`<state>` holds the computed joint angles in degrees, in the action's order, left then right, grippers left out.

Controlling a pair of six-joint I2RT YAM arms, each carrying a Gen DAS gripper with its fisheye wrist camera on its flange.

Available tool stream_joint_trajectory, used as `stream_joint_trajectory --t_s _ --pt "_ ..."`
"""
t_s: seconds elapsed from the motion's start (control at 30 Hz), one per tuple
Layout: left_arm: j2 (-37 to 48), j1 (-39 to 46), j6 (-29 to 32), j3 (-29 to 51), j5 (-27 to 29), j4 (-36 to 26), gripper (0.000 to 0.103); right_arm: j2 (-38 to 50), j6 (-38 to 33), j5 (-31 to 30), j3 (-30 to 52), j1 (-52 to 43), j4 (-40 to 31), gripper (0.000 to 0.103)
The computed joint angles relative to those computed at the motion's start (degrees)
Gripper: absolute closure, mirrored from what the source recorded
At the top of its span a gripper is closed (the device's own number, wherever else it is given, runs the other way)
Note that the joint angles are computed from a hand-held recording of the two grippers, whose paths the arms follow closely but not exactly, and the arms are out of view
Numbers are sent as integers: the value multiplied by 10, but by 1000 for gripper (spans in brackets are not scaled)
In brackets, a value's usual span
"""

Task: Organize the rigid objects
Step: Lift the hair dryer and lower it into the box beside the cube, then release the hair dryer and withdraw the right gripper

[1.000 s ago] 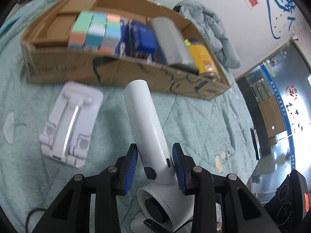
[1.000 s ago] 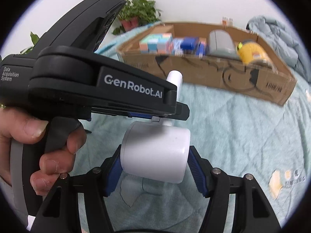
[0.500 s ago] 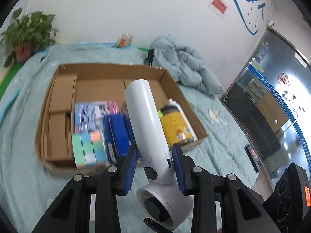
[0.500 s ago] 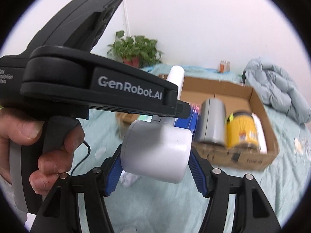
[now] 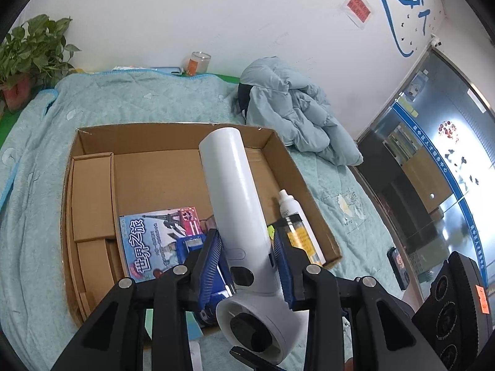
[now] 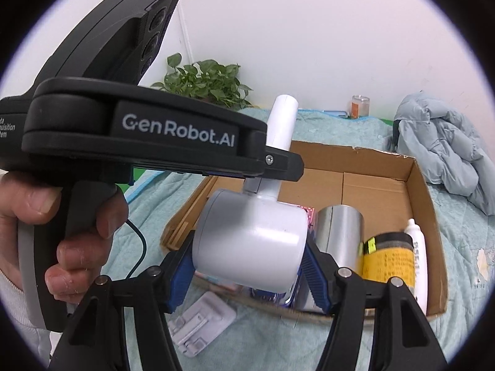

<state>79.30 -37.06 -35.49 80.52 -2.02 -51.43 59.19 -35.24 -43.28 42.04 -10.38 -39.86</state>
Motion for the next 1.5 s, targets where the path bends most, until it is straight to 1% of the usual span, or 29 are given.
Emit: stream_joint_trajectory --t_s 0.1,0.33,0.43,0.6,0.7,0.8,0.87,0.97,1.07,1.1,1.17,1.2,1.23,1.27,1.3,1.33,1.37,1.4,1.43,1.47,1.5 --pt "19 50 26 -6 42 15 70 28 32 29 9 38 25 40" --pt "62 152 85 -28 112 46 70 130 99 84 46 123 79 40" --pt "80 192 109 -42 132 57 70 175 122 104 60 160 102 40" --pt "113 250 138 -83 165 90 70 251 152 122 82 202 120 40" --pt "126 266 146 -112 178 107 70 276 158 128 80 213 120 40" --pt "131 270 151 -140 178 118 70 295 159 133 79 219 107 40" --pt "127 278 151 -156 183 125 69 297 154 128 77 216 104 40" --pt "112 281 152 -175 190 134 69 297 145 108 82 205 81 38" --pt "105 270 142 -176 181 123 67 282 131 90 73 183 73 38" --pt "94 263 140 -177 167 119 67 267 128 84 62 175 76 38" --pt "59 243 132 -187 133 118 60 232 108 56 43 146 67 30" --pt "23 226 125 -200 100 119 49 203 92 41 27 124 64 18" --pt "-6 210 117 -211 71 120 34 171 76 35 7 102 65 15" --pt "-39 192 106 -222 37 120 25 132 58 34 -16 78 67 14" --pt "-85 162 85 -239 -17 120 7 93 42 34 -39 52 72 12" --pt "-120 135 66 -254 -63 120 1 64 29 33 -58 29 70 7" --pt "-150 105 47 -270 -107 127 1 37 5 26 -75 -5 57 2" --pt "-180 64 24 -278 -155 113 1 27 -11 20 -84 -24 46 0" --pt "-195 32 4 -280 -187 98 1 26 -11 25 -87 -28 48 0" --pt "-205 -12 -27 -280 -231 77 1 20 -29 23 -94 -47 40 0" --pt "-210 -42 -50 -277 -262 57 1 9 -40 25 -104 -60 36 0"
